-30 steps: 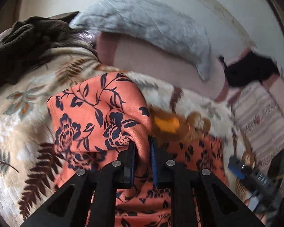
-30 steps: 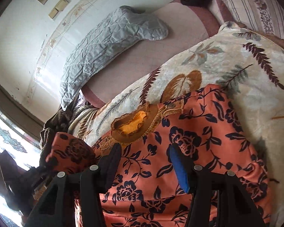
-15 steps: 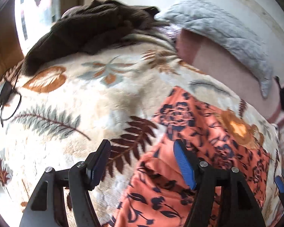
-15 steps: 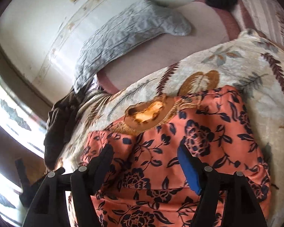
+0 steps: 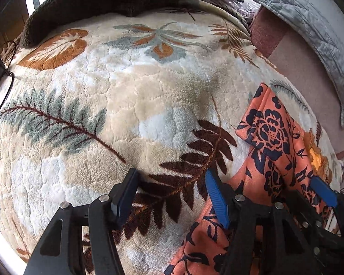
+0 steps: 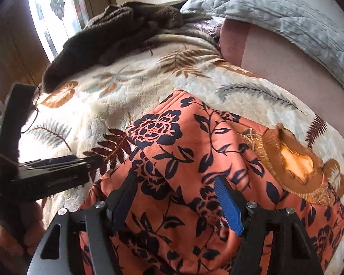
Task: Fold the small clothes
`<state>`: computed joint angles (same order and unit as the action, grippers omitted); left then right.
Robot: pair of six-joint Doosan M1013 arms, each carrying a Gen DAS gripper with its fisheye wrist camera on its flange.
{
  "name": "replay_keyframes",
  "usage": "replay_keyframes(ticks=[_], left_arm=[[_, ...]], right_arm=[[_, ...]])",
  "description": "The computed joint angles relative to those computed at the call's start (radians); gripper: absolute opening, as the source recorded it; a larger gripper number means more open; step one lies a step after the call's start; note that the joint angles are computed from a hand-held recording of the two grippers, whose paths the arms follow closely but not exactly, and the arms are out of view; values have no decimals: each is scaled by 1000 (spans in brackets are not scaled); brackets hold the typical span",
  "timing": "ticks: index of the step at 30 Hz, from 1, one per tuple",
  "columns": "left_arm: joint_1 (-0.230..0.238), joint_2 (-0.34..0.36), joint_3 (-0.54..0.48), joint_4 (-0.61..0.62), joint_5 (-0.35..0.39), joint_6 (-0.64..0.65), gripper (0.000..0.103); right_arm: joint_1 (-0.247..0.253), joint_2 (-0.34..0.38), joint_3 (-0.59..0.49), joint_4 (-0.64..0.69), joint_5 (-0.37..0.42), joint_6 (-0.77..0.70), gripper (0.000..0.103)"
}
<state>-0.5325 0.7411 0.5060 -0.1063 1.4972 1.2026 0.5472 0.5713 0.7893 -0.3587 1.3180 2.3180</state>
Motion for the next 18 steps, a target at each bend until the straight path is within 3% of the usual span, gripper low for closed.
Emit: replay_keyframes(ticks=[5, 7, 8, 9, 12, 14, 18], left_arm=[[20, 8, -20, -47, 17, 1, 61], [25, 12, -28, -50, 24, 0, 61], [26, 14, -32, -55, 28, -1, 61], [26, 15, -34, -55, 30, 2, 61], [17, 27, -58, -23, 38, 12, 61], [6, 37, -77, 5, 31, 21, 61], [-15, 3, -33, 61, -59, 60, 60]], right_arm=[[-20, 99, -125, 24, 90, -75, 73], [-21, 116, -145, -3, 84, -57, 73], [-23, 121, -153, -16, 76, -32, 66], [-25, 122, -153, -22, 63, -8, 51], [-28, 119, -154, -51, 40, 40, 25], [-25, 86, -109, -81, -11, 108, 18], [-21, -64, 107, -171, -176, 367, 10]])
